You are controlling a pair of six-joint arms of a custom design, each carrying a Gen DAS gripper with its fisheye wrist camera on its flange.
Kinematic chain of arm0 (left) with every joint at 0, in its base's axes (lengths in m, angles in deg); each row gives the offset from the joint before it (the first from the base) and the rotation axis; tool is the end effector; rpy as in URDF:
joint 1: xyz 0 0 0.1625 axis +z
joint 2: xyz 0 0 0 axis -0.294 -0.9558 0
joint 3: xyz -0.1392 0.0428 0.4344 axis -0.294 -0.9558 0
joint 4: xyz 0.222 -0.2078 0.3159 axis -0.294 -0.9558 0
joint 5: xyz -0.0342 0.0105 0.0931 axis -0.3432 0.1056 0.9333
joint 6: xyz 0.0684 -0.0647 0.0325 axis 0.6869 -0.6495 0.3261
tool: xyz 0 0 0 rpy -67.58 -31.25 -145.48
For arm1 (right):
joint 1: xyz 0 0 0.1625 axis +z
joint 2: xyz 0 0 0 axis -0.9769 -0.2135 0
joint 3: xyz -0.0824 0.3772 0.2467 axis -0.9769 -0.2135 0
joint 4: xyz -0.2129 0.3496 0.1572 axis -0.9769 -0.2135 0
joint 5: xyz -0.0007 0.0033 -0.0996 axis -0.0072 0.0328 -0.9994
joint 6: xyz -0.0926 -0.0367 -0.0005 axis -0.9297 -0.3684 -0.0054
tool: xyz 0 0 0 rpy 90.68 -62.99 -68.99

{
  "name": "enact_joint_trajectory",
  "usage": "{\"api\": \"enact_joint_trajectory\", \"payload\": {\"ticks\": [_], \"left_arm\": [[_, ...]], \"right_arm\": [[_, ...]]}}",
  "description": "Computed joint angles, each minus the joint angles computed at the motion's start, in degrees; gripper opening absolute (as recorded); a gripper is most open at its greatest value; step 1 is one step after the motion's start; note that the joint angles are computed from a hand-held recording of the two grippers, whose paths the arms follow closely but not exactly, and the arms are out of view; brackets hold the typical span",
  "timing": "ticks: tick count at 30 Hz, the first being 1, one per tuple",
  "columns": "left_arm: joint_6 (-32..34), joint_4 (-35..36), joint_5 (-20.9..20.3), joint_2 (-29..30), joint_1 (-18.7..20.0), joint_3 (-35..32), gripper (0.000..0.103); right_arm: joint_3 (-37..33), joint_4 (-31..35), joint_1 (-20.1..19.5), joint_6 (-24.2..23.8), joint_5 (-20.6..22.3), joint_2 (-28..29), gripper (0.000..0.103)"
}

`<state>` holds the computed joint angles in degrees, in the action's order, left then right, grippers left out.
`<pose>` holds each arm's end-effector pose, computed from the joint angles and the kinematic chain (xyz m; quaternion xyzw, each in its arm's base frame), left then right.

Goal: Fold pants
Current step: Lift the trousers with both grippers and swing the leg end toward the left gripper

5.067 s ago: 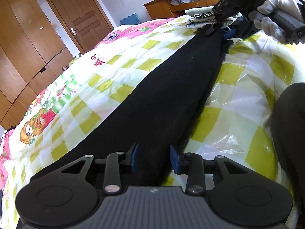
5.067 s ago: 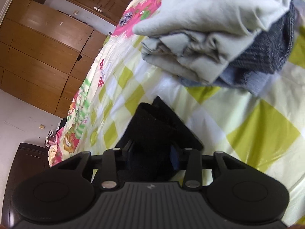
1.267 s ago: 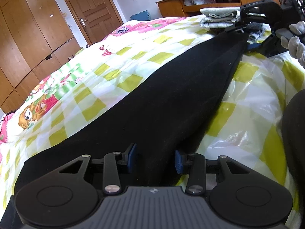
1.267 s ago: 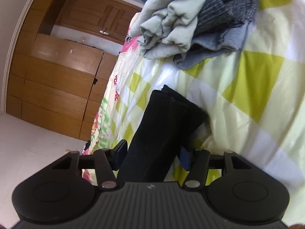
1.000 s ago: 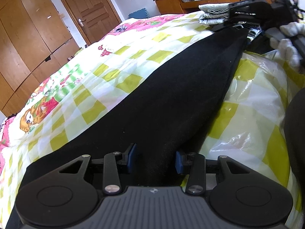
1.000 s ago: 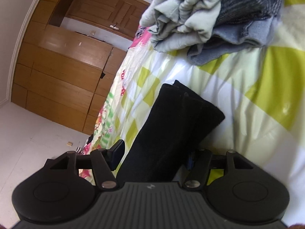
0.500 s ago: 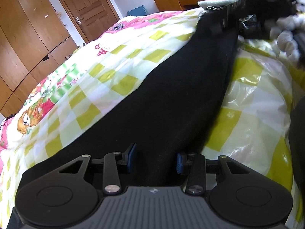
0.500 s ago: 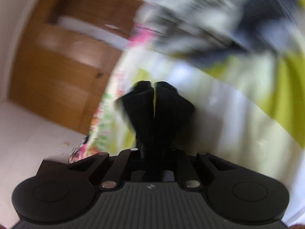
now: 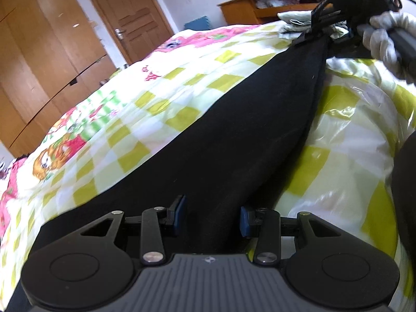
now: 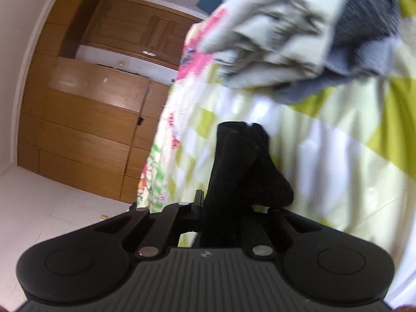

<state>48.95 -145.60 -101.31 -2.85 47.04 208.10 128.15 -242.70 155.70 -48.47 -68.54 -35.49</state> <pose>-0.1915 -0.3571 0.1596 0.4568 0.7628 -0.2681 0.3709 0.0590 -0.4653 0.2358 0.1562 0.8398 -0.5080 0.1106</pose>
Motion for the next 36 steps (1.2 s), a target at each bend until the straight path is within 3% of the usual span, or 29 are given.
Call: {"api": "enact_joint_trajectory", "payload": {"ticks": [7,12,14,18,20,23,27,30,33,36], "left_arm": [[-5.7,-1.4,4.8,-9.5,-0.3,4.7,0.059],[-10.9,2.2,7.8,-17.9,-0.4,7.3,0.060],[-12.1,6.6,7.8,-23.1,-1.0,7.9,0.060],[-16.3,24.4,2.8,-37.0,-0.7,7.2,0.060],[-20.0,28.3,0.3,-39.6,0.4,7.2,0.060],[-19.5,25.5,-6.7,-39.2,3.6,7.2,0.060],[-16.6,22.0,-7.7,-40.8,3.8,8.0,0.060],[-20.1,23.7,-3.5,-45.0,2.4,8.6,0.060],[-23.0,21.7,-3.2,-48.4,3.7,8.6,0.060],[-21.0,16.5,-4.4,-47.4,5.7,8.8,0.061]], "right_arm": [[-5.7,7.2,14.1,-7.9,-7.1,-1.8,0.009],[-12.2,13.1,24.4,-12.6,-11.4,2.3,0.009],[-15.3,15.8,28.0,-14.2,-12.3,5.2,0.009],[-22.5,22.1,33.4,-16.4,-12.0,12.4,0.009],[-25.9,25.3,35.5,-16.2,-11.4,15.9,0.009],[-30.4,28.6,38.2,-15.9,-10.1,20.5,0.009],[-36.1,34.3,42.5,-17.7,-9.9,26.0,0.009],[-40.2,40.2,44.9,-18.3,-10.3,30.4,0.009],[-43.8,44.6,45.9,-18.1,-9.2,34.1,0.009],[-46.5,48.5,46.3,-18.4,-8.5,36.8,0.009]]}}
